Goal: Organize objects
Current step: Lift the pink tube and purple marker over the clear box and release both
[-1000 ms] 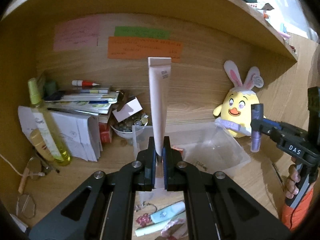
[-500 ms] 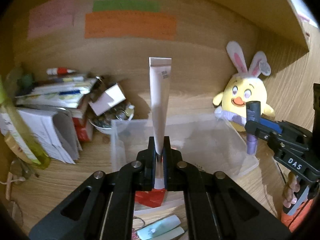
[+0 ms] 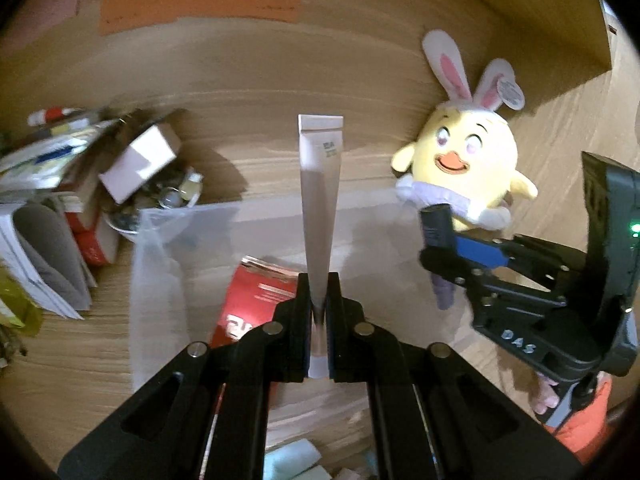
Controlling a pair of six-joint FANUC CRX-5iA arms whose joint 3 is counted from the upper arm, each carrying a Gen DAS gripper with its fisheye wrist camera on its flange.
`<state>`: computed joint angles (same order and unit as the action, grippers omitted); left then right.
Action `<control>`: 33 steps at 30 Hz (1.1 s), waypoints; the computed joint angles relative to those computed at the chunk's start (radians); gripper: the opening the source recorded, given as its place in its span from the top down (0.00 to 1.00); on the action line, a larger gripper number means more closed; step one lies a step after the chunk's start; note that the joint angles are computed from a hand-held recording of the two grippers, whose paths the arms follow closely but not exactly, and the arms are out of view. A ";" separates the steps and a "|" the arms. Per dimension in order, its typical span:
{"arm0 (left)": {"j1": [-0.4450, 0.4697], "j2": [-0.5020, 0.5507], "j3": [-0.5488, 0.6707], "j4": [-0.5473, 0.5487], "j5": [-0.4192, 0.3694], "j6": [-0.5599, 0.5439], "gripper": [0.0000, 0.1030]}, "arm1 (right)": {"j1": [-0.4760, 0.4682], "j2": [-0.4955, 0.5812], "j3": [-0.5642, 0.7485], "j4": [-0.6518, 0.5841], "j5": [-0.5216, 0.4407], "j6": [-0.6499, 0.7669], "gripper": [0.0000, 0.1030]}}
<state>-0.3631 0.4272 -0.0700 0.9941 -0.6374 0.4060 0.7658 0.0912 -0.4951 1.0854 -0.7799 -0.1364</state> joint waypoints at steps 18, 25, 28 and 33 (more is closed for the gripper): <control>0.030 0.039 0.061 -0.136 -0.003 0.194 0.57 | 0.002 0.059 0.057 -0.072 0.011 0.086 0.77; 0.000 -0.036 -0.051 -0.029 0.137 0.059 0.40 | 0.003 0.049 0.042 -0.051 0.020 0.065 0.60; -0.005 -0.048 -0.064 -0.024 0.150 0.043 0.40 | 0.002 0.034 0.022 -0.018 0.035 0.032 0.53; -0.004 -0.073 -0.085 -0.021 0.159 0.025 0.36 | 0.007 0.004 0.002 0.020 0.044 -0.004 0.45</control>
